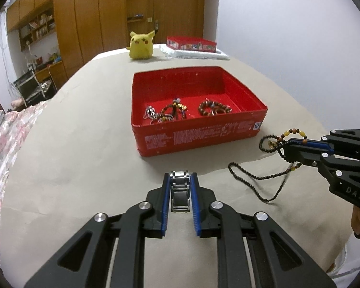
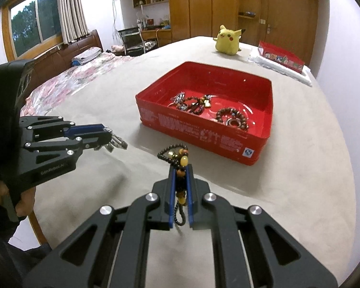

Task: Organize jewelry
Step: 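Lift the watch and necklace and lower them into the red box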

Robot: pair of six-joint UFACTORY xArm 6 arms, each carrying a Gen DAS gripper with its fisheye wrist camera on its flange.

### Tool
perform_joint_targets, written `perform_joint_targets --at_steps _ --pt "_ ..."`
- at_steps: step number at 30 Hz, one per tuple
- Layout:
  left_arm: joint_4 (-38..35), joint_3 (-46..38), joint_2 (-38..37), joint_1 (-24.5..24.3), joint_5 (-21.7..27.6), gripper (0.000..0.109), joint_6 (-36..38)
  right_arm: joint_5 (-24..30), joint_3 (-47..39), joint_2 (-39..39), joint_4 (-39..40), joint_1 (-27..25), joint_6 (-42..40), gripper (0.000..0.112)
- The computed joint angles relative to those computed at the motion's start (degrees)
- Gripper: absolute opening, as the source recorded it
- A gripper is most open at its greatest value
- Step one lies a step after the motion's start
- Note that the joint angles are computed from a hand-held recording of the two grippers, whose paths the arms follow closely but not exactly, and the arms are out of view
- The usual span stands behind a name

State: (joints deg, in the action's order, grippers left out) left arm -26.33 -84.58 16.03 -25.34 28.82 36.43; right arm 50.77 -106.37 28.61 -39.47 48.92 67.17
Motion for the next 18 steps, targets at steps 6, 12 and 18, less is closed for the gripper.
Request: perform_joint_targets --at_steps 6,12,18 --pt "-2.2 -0.3 -1.8 0.5 1.7 0.016 2.5 1.7 0.0 -1.7 -1.7 0.8 -0.1 0.006" --pt "-3.7 -3.4 -1.7 1.1 4.7 0.016 4.7 3.6 -2.0 -2.4 -3.0 0.8 -1.9 0.006" --pt "-3.5 -7.5 -0.4 1.5 7.0 0.016 5.5 4.6 -4.1 -2.9 -3.1 0.5 -4.6 0.006"
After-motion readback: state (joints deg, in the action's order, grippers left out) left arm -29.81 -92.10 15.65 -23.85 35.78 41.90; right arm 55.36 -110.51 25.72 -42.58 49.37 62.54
